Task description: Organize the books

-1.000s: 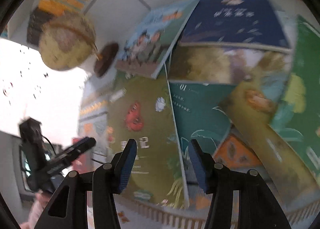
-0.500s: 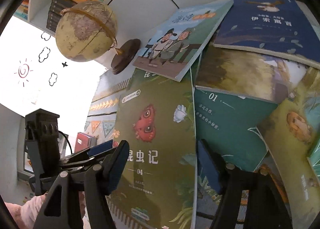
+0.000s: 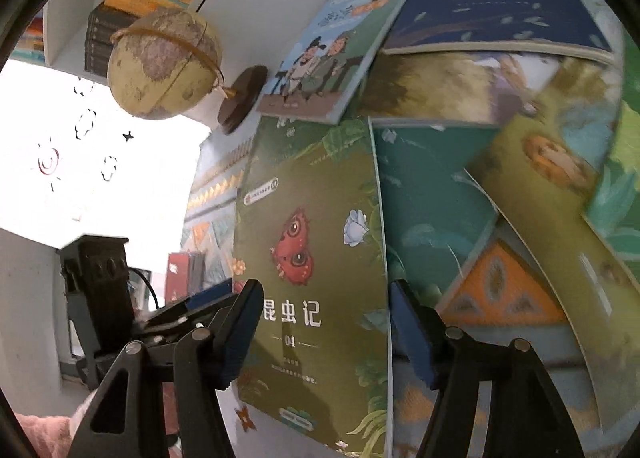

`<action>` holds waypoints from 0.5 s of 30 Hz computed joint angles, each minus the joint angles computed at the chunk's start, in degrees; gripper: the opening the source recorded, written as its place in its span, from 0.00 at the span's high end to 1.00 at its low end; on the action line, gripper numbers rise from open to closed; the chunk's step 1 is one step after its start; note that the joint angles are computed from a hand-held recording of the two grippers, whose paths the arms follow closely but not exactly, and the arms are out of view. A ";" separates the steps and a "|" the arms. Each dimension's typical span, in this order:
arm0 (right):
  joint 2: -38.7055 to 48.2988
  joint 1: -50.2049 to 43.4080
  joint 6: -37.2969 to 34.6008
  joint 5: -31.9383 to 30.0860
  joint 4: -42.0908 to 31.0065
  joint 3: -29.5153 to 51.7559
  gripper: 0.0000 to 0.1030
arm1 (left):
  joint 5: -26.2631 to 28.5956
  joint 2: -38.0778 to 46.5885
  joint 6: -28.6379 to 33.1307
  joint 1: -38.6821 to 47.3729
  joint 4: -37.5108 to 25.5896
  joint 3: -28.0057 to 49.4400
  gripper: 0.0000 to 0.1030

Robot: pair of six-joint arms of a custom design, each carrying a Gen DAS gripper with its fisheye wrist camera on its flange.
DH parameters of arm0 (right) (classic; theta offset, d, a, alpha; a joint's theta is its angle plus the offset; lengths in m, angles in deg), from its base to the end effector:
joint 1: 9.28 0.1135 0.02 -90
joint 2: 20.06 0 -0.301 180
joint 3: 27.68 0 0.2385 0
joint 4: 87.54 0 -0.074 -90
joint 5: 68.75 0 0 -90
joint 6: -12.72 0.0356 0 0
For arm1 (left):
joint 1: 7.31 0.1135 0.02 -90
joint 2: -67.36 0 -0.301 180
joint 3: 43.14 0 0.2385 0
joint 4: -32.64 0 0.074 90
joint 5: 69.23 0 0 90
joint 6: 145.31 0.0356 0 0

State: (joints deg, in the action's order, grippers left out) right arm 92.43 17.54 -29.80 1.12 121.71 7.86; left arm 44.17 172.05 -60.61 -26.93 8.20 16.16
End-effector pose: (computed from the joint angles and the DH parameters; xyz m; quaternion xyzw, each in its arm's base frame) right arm 0.2277 0.1288 0.0798 0.1026 0.9147 0.3445 0.1847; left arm 0.2784 -0.1143 0.1347 0.1554 0.9521 -0.2319 0.1244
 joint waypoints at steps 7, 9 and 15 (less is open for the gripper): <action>-1.09 0.63 -4.17 1.30 -2.65 -1.84 0.45 | -3.79 -1.46 2.45 -2.95 0.03 -1.54 0.36; 0.18 0.67 -3.04 0.19 1.63 -2.69 0.28 | -3.43 -1.31 2.11 -3.13 -0.38 -1.18 0.36; 9.31 -6.92 4.18 -14.86 31.64 -11.91 0.37 | -1.97 -0.78 0.96 -2.20 -0.45 -0.90 0.36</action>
State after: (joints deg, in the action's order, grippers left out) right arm 101.74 10.62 -25.61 -13.74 153.35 -4.05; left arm 42.20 171.27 -59.65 -29.13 7.74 15.26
